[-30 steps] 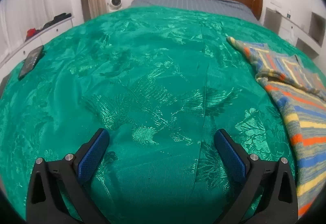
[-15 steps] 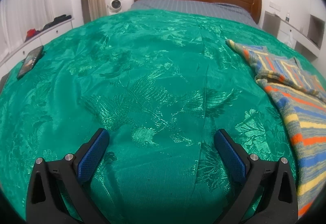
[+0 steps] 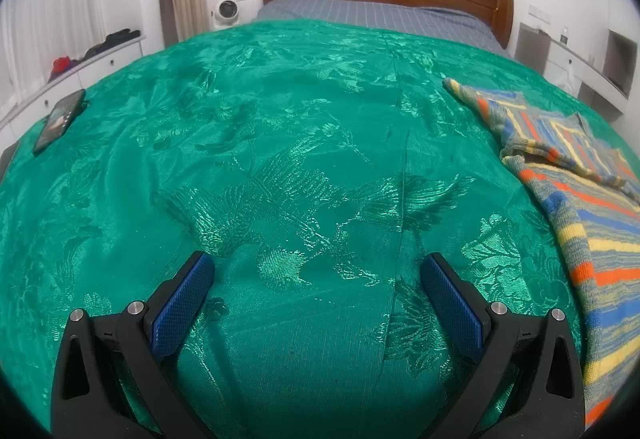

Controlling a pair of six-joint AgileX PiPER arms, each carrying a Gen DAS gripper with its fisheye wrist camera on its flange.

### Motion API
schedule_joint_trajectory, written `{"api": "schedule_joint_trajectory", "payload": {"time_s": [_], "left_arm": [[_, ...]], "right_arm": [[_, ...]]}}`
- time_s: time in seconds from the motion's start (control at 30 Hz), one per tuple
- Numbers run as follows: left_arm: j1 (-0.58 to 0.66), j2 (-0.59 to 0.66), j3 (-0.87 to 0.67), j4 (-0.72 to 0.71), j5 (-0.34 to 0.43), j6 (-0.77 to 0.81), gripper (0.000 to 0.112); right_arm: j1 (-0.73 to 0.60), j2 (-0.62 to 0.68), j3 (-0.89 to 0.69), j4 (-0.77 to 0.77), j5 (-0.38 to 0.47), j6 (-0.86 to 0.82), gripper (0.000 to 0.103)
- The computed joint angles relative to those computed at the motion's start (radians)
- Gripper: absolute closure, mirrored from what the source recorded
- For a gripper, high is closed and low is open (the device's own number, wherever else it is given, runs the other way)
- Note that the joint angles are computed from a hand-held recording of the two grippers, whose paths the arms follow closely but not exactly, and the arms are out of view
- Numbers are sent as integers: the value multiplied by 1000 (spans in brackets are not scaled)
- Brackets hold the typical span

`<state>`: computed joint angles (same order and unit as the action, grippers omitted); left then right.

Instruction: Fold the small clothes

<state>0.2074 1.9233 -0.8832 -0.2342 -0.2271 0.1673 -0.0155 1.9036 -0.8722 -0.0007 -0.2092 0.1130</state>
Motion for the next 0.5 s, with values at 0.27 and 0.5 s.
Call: {"api": "schedule_joint_trajectory", "payload": {"time_s": [0.27, 0.5], "left_arm": [[-1, 0, -1, -3, 0, 2, 10], [-2, 0, 0, -5, -1, 4, 10]], "right_arm": [[-1, 1, -1, -3, 0, 2, 5], [0, 1, 0, -2, -1, 2, 5]]}}
